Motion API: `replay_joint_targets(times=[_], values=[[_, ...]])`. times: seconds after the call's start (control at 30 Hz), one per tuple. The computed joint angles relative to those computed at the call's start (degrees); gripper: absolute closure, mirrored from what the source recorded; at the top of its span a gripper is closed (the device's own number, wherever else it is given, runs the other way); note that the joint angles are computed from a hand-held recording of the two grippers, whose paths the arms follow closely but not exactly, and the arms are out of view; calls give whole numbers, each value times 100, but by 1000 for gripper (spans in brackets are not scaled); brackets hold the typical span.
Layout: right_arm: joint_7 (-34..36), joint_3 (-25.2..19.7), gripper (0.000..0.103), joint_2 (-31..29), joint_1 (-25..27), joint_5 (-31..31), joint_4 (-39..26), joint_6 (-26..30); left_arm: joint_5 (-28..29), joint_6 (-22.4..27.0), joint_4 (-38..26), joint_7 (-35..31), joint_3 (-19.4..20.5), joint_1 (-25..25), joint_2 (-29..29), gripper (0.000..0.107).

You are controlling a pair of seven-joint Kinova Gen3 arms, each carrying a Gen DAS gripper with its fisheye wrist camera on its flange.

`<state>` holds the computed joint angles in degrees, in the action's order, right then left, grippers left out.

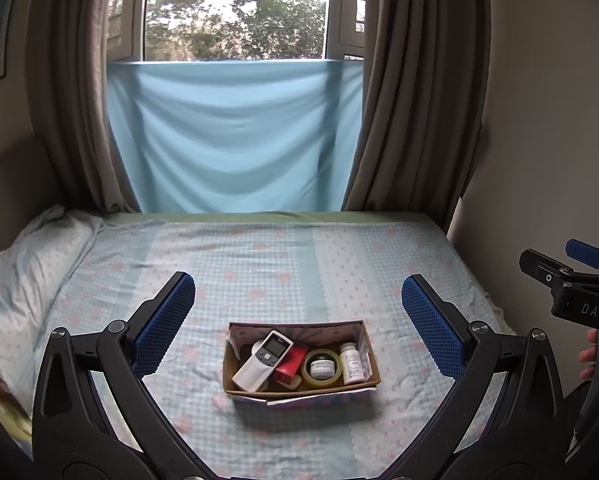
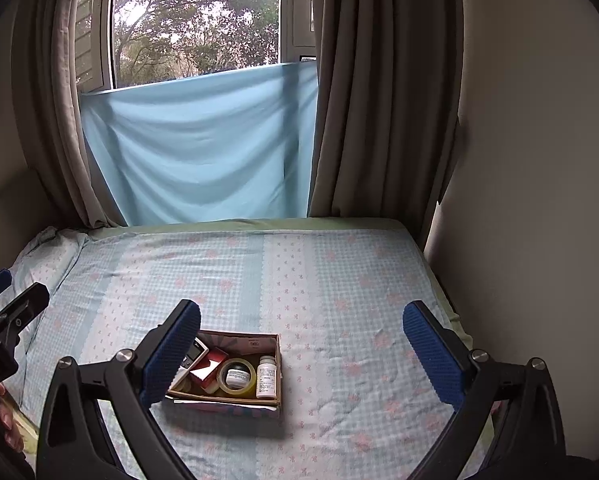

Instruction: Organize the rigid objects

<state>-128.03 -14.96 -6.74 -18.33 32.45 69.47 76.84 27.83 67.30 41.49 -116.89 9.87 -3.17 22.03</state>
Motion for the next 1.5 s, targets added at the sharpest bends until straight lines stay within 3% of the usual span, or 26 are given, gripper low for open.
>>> replay_joint_targets(times=[0.97, 1.5], values=[[45, 20, 2, 30, 6, 17, -11, -108, -82, -147, -8, -21, -7, 41, 45, 5], [75, 68, 2, 80, -9, 28, -41, -156, 77, -513, 301, -265, 21, 1, -113, 5]])
